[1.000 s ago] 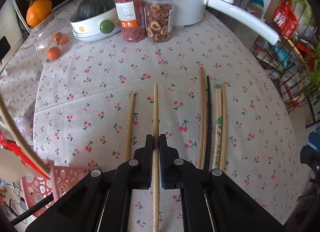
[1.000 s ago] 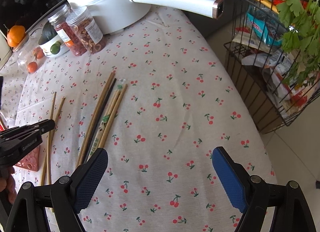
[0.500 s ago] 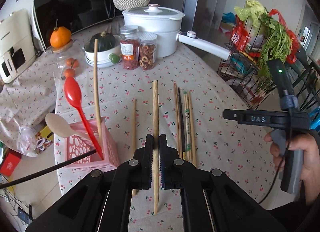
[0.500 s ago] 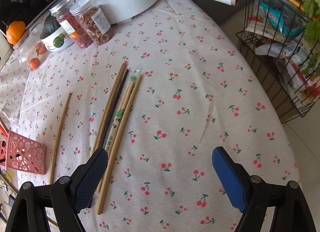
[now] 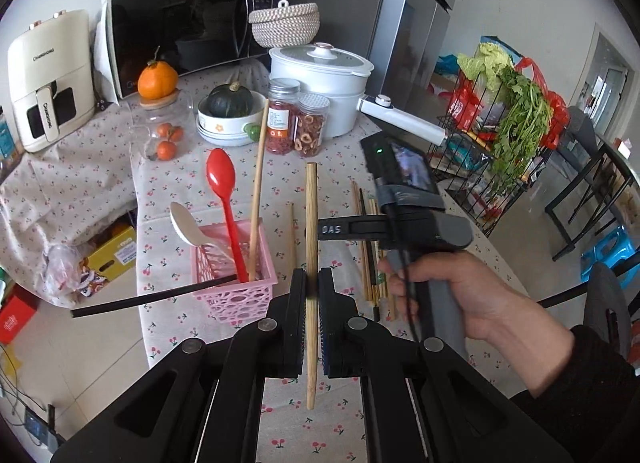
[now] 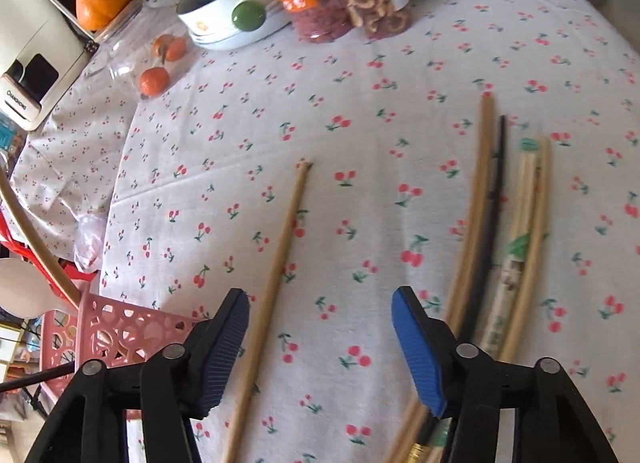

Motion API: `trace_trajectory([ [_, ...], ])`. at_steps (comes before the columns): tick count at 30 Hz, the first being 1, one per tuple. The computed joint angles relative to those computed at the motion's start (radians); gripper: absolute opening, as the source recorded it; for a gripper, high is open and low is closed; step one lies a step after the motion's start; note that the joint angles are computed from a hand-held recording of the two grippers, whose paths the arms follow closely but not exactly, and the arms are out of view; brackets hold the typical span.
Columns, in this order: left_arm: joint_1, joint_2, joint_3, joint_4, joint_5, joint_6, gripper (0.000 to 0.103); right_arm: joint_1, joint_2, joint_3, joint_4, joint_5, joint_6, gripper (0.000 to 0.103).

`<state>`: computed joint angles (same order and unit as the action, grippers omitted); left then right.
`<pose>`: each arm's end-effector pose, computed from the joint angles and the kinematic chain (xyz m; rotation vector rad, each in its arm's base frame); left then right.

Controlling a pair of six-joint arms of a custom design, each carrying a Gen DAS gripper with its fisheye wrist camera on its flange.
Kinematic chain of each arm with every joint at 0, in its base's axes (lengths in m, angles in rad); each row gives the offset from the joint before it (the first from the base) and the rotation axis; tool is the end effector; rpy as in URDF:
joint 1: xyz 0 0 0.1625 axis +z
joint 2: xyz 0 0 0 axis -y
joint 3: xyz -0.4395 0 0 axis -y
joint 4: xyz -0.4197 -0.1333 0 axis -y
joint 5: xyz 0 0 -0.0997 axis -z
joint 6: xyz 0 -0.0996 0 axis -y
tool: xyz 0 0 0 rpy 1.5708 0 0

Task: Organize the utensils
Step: 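Lift the bamboo chopstick with the left tool while the right tool grasps another bamboo chopstick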

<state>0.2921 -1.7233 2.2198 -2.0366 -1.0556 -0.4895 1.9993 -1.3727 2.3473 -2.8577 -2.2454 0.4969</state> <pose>-0.3298 -0.2896 0.3073 1.0647 2.5277 -0.5321 0.2479 -0.3715 0.2027 -0.2296 -2.5622 0.7640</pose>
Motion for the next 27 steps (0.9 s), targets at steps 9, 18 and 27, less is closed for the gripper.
trace_trajectory([
  [9,0.016,-0.072,-0.006,0.048,0.005,-0.004,0.005,0.034,0.218,-0.121,0.047,-0.161,-0.064,0.046],
  [18,0.001,-0.117,0.006,0.08,0.048,-0.024,0.006,0.016,0.073,-0.055,0.198,-0.088,-0.032,0.006],
  [27,-0.027,-0.125,0.021,0.073,0.092,-0.036,0.006,0.143,-0.172,0.047,0.118,-0.059,-0.063,0.006],
])
